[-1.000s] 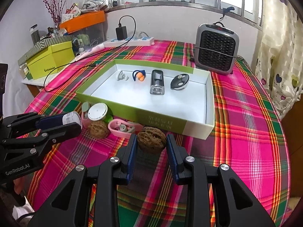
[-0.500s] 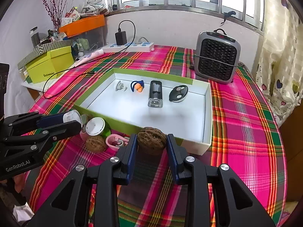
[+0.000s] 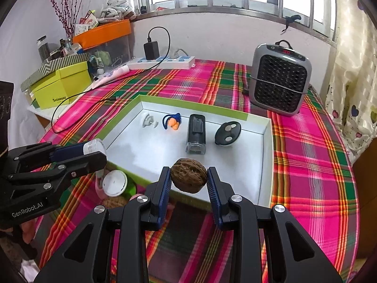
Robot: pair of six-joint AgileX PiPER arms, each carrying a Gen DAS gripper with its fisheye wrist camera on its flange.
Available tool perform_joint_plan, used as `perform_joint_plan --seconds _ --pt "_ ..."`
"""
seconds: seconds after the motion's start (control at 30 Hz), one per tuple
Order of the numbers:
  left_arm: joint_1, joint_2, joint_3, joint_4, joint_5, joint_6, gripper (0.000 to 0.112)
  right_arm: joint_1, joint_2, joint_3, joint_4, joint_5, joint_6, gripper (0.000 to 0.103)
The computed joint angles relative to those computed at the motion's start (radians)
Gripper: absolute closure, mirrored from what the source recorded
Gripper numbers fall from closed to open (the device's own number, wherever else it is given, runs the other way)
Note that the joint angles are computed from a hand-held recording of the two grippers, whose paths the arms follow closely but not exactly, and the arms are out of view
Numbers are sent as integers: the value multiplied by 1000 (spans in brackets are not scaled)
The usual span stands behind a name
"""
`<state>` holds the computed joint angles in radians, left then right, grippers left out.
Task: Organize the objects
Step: 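Carry the white jar and walnut with both tools over the green box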
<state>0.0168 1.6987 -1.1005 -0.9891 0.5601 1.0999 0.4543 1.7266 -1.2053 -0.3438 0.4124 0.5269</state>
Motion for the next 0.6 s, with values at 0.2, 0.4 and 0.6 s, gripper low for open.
perform_joint_plan --seconds 0.2,0.4,0.6 --pt "0 45 -51 14 1 -22 83 -13 43 -50 54 11 -66 71" --pt "0 94 -104 50 5 -66 83 -23 96 -122 110 29 -138 71" --pt "-3 129 -143 79 9 -89 83 -32 157 -210 170 60 -216 71"
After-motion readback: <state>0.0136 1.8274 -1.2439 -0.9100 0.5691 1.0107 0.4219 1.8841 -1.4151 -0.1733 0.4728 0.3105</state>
